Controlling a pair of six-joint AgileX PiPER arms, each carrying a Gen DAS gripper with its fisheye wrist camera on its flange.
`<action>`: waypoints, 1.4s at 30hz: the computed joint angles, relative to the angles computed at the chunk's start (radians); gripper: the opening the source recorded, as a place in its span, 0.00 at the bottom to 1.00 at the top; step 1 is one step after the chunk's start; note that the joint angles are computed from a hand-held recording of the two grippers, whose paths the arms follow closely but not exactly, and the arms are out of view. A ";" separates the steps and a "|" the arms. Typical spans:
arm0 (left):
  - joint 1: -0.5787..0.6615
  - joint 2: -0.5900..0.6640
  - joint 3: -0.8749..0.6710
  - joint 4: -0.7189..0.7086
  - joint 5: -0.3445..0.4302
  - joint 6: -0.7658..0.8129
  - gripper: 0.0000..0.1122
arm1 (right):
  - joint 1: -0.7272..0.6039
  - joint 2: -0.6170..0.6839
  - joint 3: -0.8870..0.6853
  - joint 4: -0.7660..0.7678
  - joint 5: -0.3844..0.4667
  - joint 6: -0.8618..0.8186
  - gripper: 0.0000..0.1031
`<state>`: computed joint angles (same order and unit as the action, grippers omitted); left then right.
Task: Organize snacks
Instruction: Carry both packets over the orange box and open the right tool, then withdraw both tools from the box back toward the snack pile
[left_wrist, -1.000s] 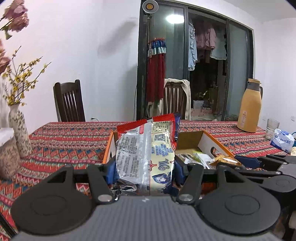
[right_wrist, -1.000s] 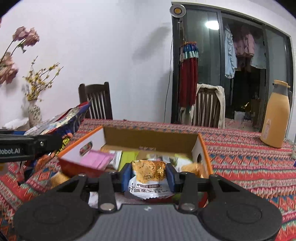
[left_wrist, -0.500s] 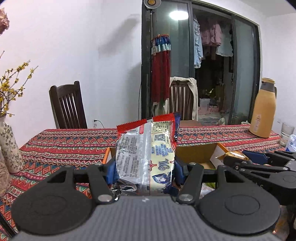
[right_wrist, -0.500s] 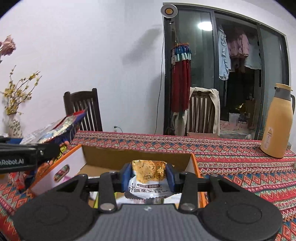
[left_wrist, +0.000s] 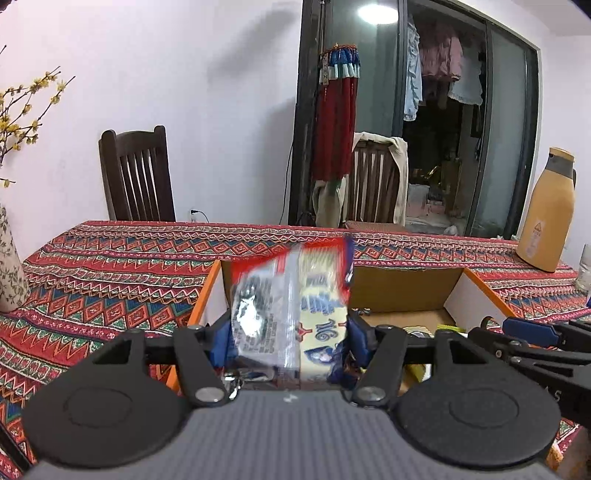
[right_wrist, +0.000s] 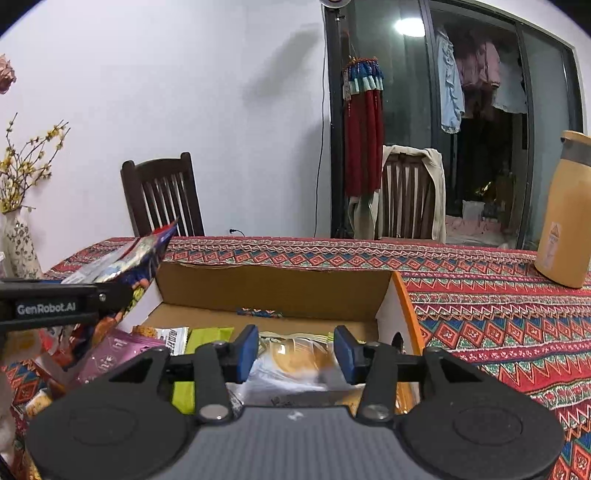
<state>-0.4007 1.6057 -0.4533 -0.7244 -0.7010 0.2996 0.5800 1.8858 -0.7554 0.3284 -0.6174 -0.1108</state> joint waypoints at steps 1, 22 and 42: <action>0.006 -0.003 0.007 0.017 -0.007 -0.019 0.70 | 0.001 -0.005 0.011 -0.005 -0.009 0.017 0.53; -0.065 -0.055 0.051 -0.087 -0.097 -0.002 0.92 | 0.016 -0.017 0.086 0.012 -0.172 0.068 1.00; -0.354 -0.399 0.259 -0.518 -0.150 0.301 0.92 | 0.175 -0.260 0.406 0.195 -0.316 -0.065 1.00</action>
<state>-0.7548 1.2072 -0.1947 -1.2423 -0.8507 0.6009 0.7555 1.6258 -0.3493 0.5235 -0.9336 -0.1760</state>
